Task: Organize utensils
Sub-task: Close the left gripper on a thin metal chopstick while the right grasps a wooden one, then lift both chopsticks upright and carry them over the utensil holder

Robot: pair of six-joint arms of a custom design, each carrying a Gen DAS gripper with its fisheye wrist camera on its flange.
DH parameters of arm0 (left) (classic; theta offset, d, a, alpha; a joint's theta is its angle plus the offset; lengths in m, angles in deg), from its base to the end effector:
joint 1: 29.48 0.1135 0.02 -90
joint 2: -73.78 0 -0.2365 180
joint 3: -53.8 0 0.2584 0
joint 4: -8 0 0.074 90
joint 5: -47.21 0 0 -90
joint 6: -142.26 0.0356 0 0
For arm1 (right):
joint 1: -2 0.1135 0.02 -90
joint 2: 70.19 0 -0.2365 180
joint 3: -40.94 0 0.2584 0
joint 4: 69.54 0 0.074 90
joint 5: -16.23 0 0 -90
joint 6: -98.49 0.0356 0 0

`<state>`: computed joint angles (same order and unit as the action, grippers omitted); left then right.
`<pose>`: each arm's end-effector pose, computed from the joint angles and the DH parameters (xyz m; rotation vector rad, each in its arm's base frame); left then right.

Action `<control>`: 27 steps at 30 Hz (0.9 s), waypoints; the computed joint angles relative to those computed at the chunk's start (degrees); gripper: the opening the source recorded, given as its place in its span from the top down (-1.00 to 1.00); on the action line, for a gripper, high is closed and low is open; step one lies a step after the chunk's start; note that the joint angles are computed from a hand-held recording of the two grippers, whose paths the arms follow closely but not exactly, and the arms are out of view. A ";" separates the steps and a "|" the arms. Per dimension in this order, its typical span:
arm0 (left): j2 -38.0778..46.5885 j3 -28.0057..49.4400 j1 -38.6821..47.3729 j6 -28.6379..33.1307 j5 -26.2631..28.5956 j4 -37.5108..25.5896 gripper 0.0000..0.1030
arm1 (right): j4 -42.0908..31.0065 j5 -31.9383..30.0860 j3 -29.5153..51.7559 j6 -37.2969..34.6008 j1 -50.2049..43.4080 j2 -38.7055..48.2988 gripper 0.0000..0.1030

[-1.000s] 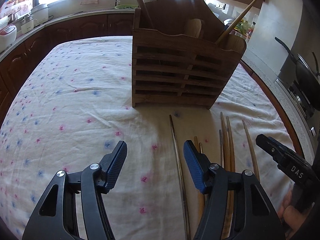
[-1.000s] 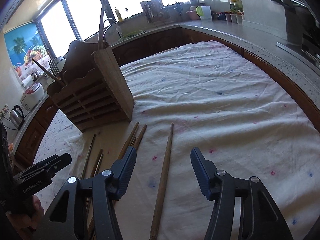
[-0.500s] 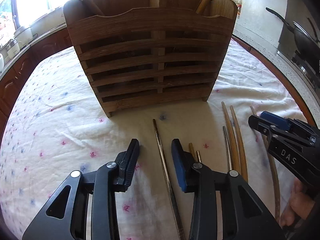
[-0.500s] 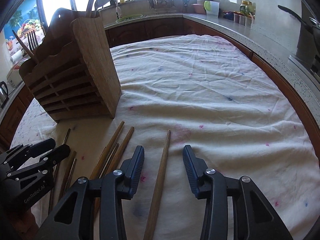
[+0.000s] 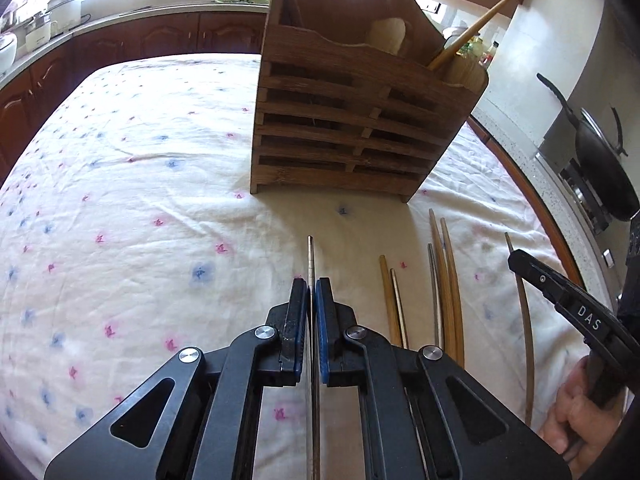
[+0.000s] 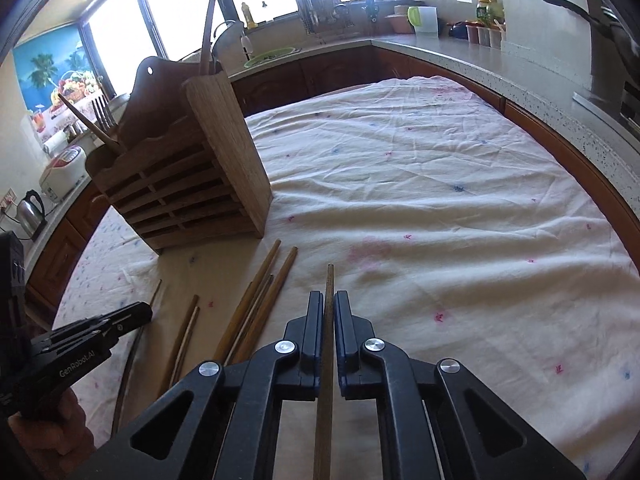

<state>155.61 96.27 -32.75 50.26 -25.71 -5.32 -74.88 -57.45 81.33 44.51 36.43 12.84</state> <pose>0.2507 -0.0248 0.0978 0.1529 2.4737 -0.4097 0.2150 0.1352 0.0929 0.1637 2.3729 0.2479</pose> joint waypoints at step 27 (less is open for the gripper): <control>-42.94 -3.20 20.81 5.54 22.34 -30.01 0.92 | -20.11 14.99 -2.41 2.74 16.29 -36.24 0.90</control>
